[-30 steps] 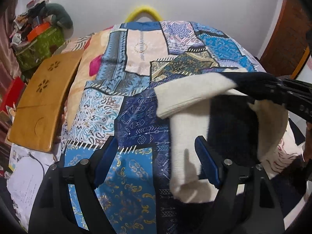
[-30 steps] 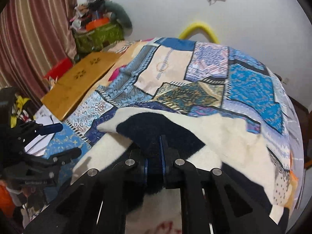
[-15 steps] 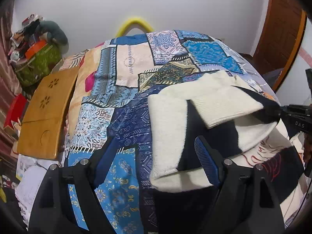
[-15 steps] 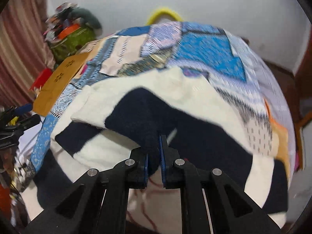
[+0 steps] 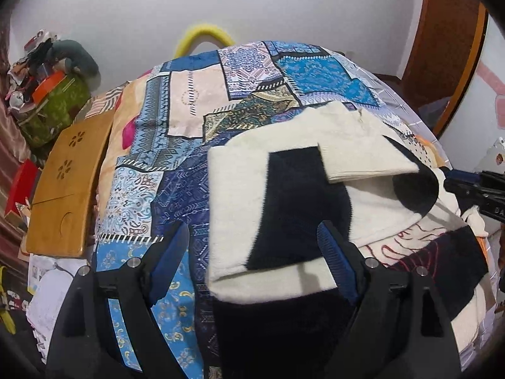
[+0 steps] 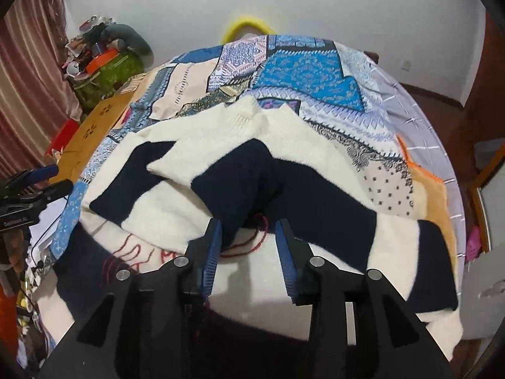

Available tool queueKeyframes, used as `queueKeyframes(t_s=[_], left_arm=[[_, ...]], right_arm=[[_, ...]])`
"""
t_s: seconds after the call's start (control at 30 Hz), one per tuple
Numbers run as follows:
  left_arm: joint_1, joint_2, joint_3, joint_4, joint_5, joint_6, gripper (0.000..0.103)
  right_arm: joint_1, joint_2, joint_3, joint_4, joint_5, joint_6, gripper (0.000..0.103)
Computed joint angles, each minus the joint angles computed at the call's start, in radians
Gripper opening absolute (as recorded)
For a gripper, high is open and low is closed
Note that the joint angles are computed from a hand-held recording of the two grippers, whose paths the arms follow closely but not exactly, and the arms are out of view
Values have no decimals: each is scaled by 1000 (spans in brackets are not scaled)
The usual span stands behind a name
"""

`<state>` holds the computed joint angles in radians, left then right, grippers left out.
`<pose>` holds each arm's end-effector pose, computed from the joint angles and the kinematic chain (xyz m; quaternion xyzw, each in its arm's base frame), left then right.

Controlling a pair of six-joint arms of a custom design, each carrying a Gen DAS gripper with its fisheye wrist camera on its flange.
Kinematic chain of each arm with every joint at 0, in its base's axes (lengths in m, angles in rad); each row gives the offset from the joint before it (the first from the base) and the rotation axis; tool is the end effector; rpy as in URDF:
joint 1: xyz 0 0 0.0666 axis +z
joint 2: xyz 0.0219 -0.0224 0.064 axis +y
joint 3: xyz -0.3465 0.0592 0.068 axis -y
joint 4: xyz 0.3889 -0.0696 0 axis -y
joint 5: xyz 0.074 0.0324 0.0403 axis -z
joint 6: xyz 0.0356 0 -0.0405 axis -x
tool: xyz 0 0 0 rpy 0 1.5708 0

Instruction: Fold small clothes

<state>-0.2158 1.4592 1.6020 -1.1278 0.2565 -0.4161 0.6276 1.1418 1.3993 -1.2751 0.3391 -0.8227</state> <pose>0.4821 -0.1153 0.4474 0.3301 0.8911 -0.0932 0.2972 0.3083 0.2086 0.4814 0.1382 0.9392 0.0570 0.3091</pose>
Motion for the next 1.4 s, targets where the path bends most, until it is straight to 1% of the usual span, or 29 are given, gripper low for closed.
queueKeyframes(t_s=[0.07,0.1,0.13,0.17,0.2,0.23,0.4,0.43,0.6,0.73,0.8,0.93,0.97,1.03,1.1,1.13,1.17,1.37,1.4], left_arm=[[-10,-5,-6,2,-4,-2,83],[-14,-5,-8,1,-6,-3,83],[-18,-4,-8,0,-7,-3,83],[-23,-2,-8,-2,-9,-3,83],[-25,-2,-9,-2,-10,-4,83],[-29,1,-9,-3,-14,-4,83],[-41,35,15,-27,-19,2,83],[-41,41,18,-31,-18,2,83],[-44,77,36,-48,-46,0,83],[-36,101,52,-55,-56,-2,83],[-33,109,57,-58,-54,2,83],[-30,126,68,-64,-57,11,83],[-31,128,69,-65,-57,11,83],[-31,133,70,-65,-60,11,83],[-35,137,70,-66,-66,13,83],[-37,138,71,-67,-67,15,83],[-38,139,71,-68,-67,16,83],[-46,124,62,-66,-64,11,83],[-48,120,61,-65,-65,9,83]], right_arm=[[3,-1,13,5,-4,21,35],[6,4,26,10,-3,37,41],[14,8,36,16,3,49,45],[17,12,44,30,6,69,51],[21,20,55,46,8,92,54],[23,34,69,60,3,115,55],[14,134,149,84,-47,216,56],[8,160,166,82,-64,238,56],[-24,277,238,59,-154,293,56],[-35,359,292,24,-171,346,56],[-40,386,303,21,-173,372,56],[-44,416,312,9,-173,396,56],[-44,412,305,16,-167,399,53],[-42,406,293,26,-143,403,43],[-44,399,286,31,-118,394,23],[-51,389,277,45,-124,388,18],[-56,380,270,54,-128,379,10],[-64,300,226,93,-90,342,8],[-63,275,216,94,-73,336,8]])
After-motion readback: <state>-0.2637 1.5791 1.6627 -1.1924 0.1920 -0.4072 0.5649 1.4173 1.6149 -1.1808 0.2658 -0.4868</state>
